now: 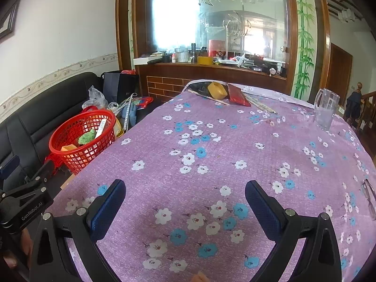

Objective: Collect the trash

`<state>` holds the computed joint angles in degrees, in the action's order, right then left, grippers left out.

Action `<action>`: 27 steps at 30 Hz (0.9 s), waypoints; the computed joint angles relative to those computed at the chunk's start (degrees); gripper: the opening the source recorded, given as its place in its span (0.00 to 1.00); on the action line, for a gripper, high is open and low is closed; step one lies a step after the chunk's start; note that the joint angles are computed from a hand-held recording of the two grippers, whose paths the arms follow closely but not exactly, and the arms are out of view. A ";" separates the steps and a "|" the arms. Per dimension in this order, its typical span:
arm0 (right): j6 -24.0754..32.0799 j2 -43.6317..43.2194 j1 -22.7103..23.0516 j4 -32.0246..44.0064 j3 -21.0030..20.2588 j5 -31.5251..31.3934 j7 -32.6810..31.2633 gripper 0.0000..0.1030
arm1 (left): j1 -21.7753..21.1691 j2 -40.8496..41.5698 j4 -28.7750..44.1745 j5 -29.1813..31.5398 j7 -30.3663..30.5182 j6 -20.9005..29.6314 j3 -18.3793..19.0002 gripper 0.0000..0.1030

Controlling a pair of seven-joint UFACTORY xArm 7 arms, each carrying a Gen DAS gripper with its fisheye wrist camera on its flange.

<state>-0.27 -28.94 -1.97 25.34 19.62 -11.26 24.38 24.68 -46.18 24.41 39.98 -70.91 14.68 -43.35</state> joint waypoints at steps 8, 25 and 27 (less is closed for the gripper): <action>0.86 0.79 0.41 0.64 0.05 -0.30 0.13 1.00 | 0.45 0.21 -0.05 0.27 -0.10 -0.64 -0.09 0.97; 1.46 1.65 -0.51 1.64 1.44 -2.37 2.22 1.00 | 0.41 0.74 -0.30 -0.11 1.14 -1.15 0.33 0.97; 1.44 1.69 -0.65 1.66 1.55 -2.55 2.38 1.00 | 0.67 0.64 -0.29 -0.08 1.02 -1.35 0.15 0.97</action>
<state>1.17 -27.25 -2.61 27.00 21.17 -13.81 26.77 25.34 -45.54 24.12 39.91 -69.89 13.33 -43.20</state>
